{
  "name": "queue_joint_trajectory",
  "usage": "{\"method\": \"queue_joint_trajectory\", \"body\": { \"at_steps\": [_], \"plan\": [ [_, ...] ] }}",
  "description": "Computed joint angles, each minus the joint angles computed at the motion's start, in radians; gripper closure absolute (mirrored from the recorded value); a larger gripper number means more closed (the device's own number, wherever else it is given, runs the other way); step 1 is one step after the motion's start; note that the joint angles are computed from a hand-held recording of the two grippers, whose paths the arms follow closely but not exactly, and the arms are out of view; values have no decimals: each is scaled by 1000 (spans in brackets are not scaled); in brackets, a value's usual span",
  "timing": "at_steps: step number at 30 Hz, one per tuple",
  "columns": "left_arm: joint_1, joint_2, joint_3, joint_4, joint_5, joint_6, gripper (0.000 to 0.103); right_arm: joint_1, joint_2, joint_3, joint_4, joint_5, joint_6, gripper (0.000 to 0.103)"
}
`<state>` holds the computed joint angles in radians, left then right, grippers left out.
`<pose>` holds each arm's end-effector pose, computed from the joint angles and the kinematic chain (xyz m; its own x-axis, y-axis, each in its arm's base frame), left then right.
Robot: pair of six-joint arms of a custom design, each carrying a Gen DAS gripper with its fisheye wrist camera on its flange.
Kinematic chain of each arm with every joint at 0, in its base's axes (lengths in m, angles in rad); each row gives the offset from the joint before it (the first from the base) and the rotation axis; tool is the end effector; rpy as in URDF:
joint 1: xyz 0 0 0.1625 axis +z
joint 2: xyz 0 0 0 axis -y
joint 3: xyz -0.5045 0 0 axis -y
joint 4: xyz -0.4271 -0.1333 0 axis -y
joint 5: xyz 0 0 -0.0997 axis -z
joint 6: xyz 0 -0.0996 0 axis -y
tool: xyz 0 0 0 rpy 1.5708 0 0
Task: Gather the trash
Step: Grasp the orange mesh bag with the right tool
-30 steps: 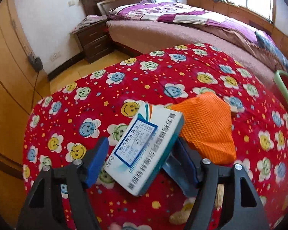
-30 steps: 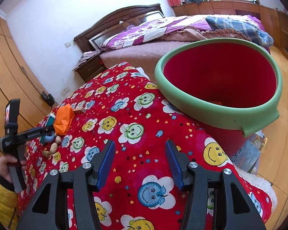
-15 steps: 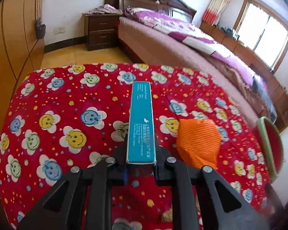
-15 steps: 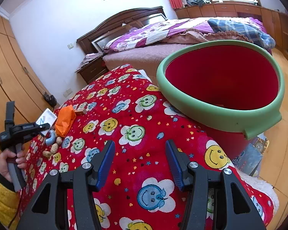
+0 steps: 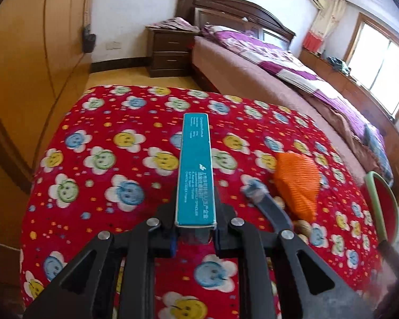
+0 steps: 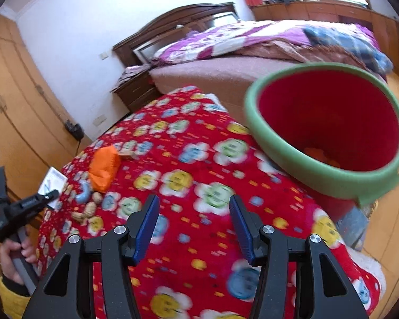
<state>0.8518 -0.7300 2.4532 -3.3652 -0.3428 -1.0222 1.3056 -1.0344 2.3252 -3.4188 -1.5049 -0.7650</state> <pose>-0.1011 -0.4603 0.0505 -0.7155 -0.5513 -0.4292 0.0891 0.5373 -0.8387 0.0005 -0.5317 0.1541 -0.8553 -0.4028 0.3259 -0.5127 0.7487 -0.4202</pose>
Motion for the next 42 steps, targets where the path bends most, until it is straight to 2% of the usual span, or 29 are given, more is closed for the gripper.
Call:
{"method": "queue_joint_trajectory", "body": {
  "at_steps": [3, 8, 13, 18, 22, 25, 26, 29, 30, 31, 35, 38, 42],
  "plan": [
    [4, 30, 12, -114, 8, 47, 85, 47, 35, -15, 9, -23, 6, 47],
    [2, 107, 7, -350, 14, 222, 85, 115, 119, -59, 37, -60, 49, 47],
    [3, 143, 8, -527, -20, 342, 85, 177, 210, -104, 31, -102, 80, 47],
    [-1, 157, 17, -602, -41, 373, 85, 223, 286, -138, -7, -127, 86, 47],
    [-6, 172, 17, -611, -14, 371, 85, 230, 324, -162, -7, -123, 110, 48],
    [-5, 176, 14, -625, -24, 385, 85, 227, 339, -158, -38, -117, 99, 52],
    [-4, 178, 11, -621, -24, 388, 85, 224, 337, -155, -37, -110, 98, 54],
    [-3, 186, -3, -614, -29, 407, 85, 214, 330, -159, -6, -95, 115, 75],
    [-4, 189, -6, -618, -31, 415, 85, 209, 326, -162, 12, -90, 126, 86],
    [-5, 194, -9, -630, -35, 430, 85, 200, 320, -165, 35, -76, 141, 90],
    [-6, 205, -14, -683, -46, 470, 85, 163, 295, -156, 77, 26, 154, 98],
    [-4, 206, -16, -699, -61, 472, 85, 140, 277, -119, 13, 109, 127, 100],
    [-5, 210, -23, -705, -75, 490, 85, 131, 259, -69, -78, 154, 70, 100]
  ]
}}
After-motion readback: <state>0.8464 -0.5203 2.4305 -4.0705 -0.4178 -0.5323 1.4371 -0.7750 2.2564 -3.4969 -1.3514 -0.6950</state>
